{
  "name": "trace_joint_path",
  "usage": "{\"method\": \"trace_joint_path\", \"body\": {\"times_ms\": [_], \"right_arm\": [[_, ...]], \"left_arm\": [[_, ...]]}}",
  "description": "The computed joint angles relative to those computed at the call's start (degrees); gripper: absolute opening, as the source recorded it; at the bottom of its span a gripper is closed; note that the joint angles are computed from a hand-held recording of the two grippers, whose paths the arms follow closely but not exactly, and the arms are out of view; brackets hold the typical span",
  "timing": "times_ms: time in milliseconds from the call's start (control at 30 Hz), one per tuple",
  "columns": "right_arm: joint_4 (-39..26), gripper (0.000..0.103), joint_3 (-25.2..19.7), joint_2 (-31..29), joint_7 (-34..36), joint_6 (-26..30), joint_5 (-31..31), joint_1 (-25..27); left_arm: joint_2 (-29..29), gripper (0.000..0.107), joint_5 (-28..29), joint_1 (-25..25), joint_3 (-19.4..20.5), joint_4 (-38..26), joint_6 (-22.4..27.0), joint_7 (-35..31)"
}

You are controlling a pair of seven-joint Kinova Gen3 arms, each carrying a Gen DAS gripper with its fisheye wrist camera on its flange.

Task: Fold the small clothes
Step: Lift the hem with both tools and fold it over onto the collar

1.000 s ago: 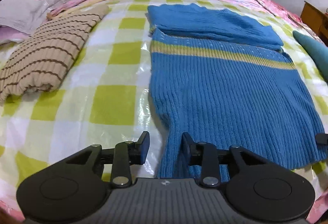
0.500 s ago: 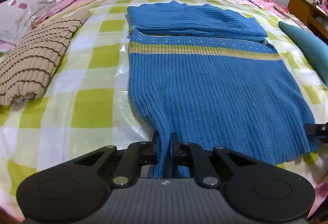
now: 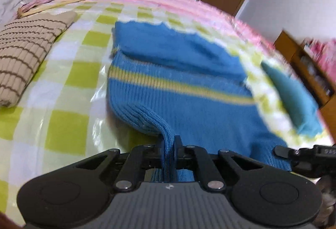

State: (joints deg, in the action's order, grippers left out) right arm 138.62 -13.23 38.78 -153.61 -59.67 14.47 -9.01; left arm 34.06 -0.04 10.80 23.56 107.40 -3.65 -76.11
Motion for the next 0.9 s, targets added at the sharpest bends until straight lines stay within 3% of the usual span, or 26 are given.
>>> {"method": "trace_joint_path", "body": {"times_ms": [100, 167, 467, 900], "right_arm": [[-0.6, 0.010, 0.0, 1.0, -0.2, -5.1, -0.6, 0.6], [-1.9, 0.010, 0.3, 1.3, -0.7, -6.4, -0.3, 1.1], [-10.8, 0.010, 2.2, 1.3, -2.7, -3.6, -0.4, 2.9], [-25.7, 0.010, 3.6, 5.5, -5.3, 7.6, -1.7, 5.3]], "left_arm": [[1.4, 0.014, -1.2, -5.6, 5.6, -0.5, -2.3, 0.8], [2.0, 0.014, -2.1, -6.9, 6.7, -1.4, -3.2, 1.7], [6.9, 0.014, -5.9, -10.3, 9.9, -10.3, -3.2, 4.4], [15.1, 0.014, -1.1, -5.1, 3.5, -28.5, 5.2, 2.9]]}}
